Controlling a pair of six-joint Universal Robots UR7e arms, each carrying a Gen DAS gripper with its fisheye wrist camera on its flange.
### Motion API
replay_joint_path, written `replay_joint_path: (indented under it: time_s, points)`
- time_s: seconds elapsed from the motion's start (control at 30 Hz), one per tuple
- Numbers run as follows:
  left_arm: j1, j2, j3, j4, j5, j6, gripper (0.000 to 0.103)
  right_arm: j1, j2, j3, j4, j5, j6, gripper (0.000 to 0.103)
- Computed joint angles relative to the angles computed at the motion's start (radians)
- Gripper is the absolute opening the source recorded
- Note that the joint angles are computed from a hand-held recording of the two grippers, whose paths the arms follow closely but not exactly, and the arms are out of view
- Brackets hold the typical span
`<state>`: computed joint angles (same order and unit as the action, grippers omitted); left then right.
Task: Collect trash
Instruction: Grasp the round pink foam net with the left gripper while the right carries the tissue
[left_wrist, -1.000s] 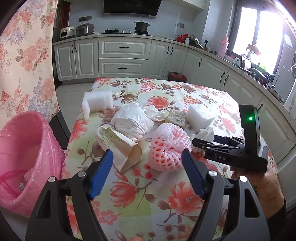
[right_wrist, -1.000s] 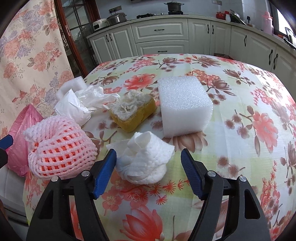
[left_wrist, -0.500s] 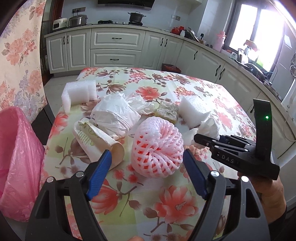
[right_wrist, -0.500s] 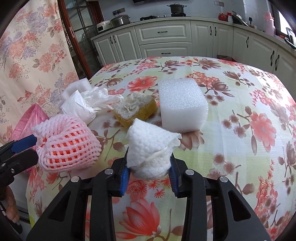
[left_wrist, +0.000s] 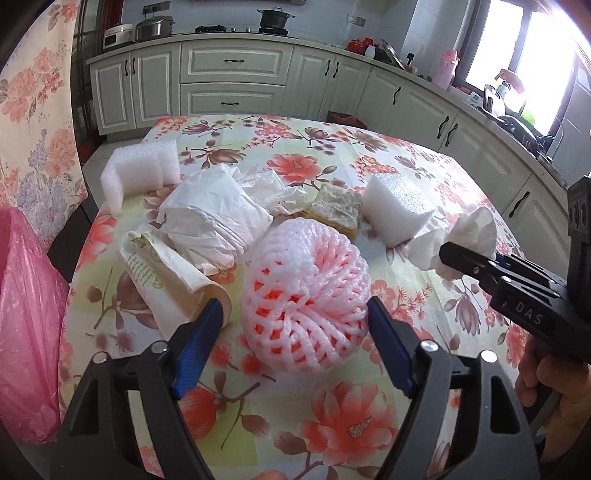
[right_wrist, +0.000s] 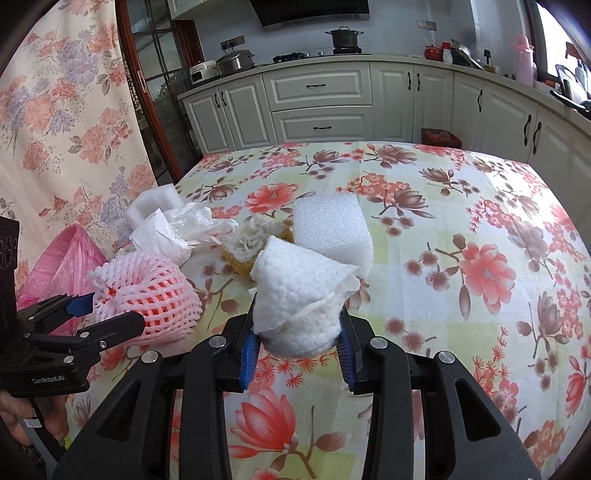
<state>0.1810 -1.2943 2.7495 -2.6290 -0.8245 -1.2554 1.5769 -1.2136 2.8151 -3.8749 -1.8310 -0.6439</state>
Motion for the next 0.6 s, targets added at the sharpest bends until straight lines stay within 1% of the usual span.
replay_joint_path:
  time_s: [0.03, 0.13, 0.27, 0.43, 0.53, 0.6]
  points:
    - [0.003, 0.002, -0.001, -0.002, -0.003, 0.005, 0.061, 0.003, -0.004, 0.002, -0.001, 0.000, 0.001, 0.035]
    - [0.004, -0.008, -0.003, 0.016, -0.007, -0.003, 0.050, 0.014, -0.017, 0.004, 0.005, 0.002, 0.004, 0.035]
    - [-0.011, -0.039, -0.001, 0.056, -0.005, -0.025, 0.042, 0.029, -0.037, 0.010, 0.013, 0.002, 0.009, 0.035]
    - [-0.057, -0.115, 0.009, 0.138, -0.001, -0.078, 0.040, 0.045, -0.073, 0.016, 0.029, 0.004, 0.015, 0.035]
    - [-0.096, -0.184, 0.016, 0.220, 0.005, -0.126, 0.040, 0.055, -0.097, 0.017, 0.042, 0.004, 0.020, 0.035]
    - [-0.125, -0.241, 0.016, 0.302, 0.012, -0.167, 0.040, 0.061, -0.115, 0.020, 0.052, 0.006, 0.021, 0.036]
